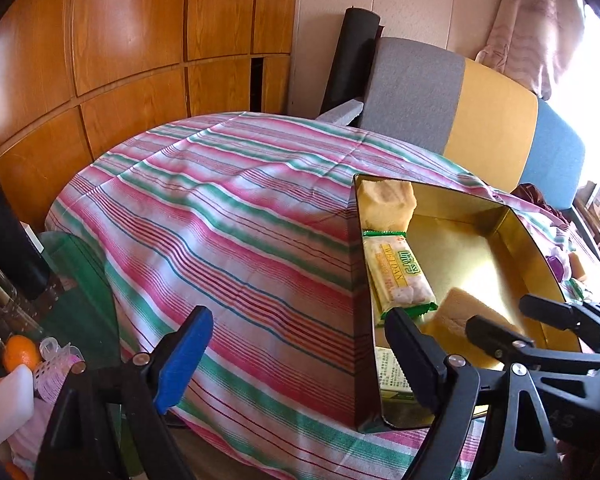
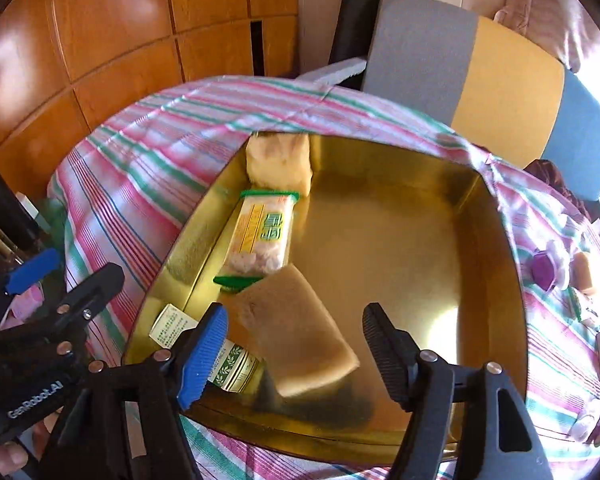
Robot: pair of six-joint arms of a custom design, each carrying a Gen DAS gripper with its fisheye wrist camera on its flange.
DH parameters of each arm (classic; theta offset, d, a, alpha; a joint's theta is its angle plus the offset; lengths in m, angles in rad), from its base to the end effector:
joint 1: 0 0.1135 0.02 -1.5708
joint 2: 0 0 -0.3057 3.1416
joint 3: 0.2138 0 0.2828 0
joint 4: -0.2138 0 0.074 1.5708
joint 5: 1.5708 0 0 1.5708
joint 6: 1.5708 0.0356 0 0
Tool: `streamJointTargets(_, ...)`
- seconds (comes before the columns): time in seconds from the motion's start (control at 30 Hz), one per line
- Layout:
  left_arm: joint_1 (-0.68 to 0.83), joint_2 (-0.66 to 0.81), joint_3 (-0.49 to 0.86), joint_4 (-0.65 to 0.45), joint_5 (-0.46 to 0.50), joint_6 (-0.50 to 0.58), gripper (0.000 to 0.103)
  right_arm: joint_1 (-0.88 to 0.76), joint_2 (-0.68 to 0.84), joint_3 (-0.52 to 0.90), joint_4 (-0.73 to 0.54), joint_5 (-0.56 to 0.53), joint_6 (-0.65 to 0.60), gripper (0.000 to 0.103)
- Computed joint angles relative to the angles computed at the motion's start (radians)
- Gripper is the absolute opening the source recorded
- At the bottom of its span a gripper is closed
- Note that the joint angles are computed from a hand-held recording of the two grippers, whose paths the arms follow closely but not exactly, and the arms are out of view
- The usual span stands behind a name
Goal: Organize objects
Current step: 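Carry the yellow sponge into the gold tray and open the right tool, then withdraw both tools from the tray back over the table items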
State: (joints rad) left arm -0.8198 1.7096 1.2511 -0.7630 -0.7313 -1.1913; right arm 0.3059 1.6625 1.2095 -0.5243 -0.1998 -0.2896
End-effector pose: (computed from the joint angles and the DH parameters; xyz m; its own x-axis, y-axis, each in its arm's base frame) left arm 0.2706 -0.2550 0.2533 -0.5980 -0.3725 -0.7096 -0.4517 0.8880 -0.0854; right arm 0.3637 0.1223 0.2606 -0.6431 -0.4966 -0.5830 -0.6100 0.7924 -0.0020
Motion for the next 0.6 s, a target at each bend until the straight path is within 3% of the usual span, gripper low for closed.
streamJointTargets(0.6,-0.058,0.030,0.101,-0.097,-0.062,-0.012,0.090,-0.086,-0.122,-0.033,0.024,-0.050,-0.003,0.072)
